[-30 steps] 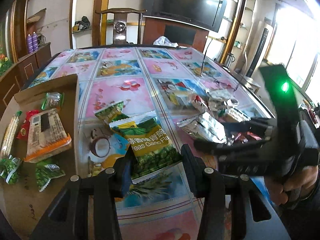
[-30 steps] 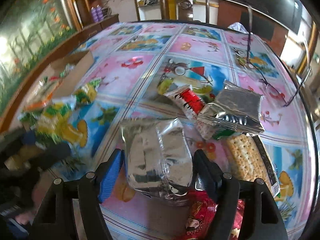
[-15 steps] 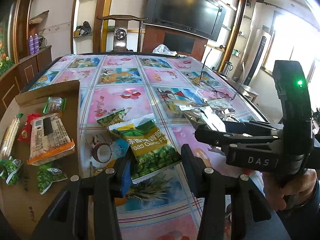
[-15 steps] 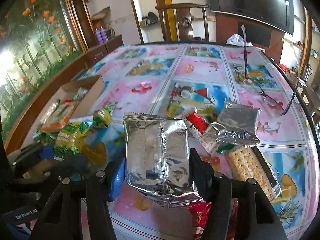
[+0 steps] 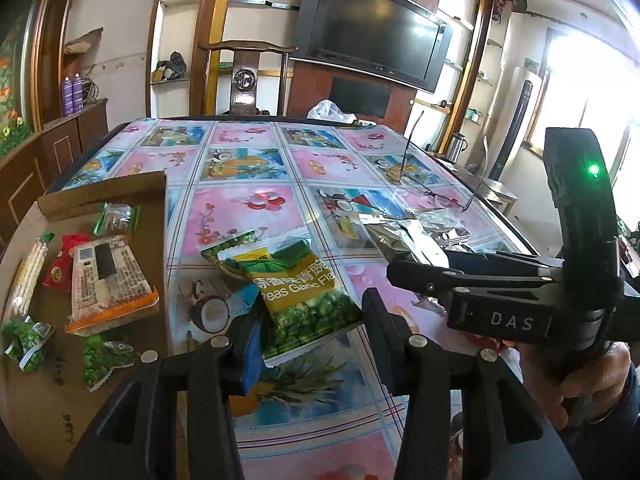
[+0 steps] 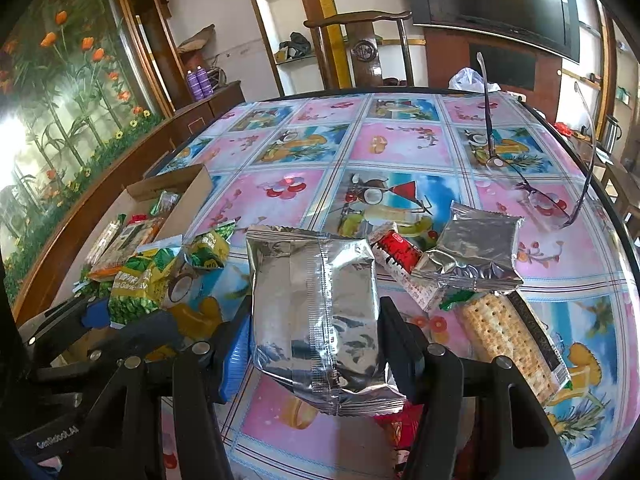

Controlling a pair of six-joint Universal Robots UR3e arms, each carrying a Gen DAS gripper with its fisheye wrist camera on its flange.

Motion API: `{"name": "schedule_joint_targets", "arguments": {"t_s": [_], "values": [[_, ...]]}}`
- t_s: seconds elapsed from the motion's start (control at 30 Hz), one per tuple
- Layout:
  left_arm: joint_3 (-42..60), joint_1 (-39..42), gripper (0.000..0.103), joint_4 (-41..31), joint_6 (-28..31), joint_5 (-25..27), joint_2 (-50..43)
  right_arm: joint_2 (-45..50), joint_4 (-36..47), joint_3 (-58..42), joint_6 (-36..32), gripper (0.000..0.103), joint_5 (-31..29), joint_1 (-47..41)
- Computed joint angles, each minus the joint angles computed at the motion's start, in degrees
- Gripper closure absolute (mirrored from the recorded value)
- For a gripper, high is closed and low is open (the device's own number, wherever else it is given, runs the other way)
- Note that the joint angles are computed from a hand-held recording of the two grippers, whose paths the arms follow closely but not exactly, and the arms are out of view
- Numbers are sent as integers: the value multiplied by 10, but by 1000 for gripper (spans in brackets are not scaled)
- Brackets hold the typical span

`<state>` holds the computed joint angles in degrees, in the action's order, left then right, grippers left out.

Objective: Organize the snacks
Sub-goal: 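Lift the green pea packet and silver foil packet off the tablecloth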

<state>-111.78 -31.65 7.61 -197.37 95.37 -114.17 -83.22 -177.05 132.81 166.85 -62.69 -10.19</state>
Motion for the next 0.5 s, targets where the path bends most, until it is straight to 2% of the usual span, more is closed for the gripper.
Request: {"name": "schedule_joint_targets", "arguments": {"t_s": [0.5], "values": [[4,7,59,-9,-9,-5,-1,15,-4,-11,28,40,-8,6]]}}
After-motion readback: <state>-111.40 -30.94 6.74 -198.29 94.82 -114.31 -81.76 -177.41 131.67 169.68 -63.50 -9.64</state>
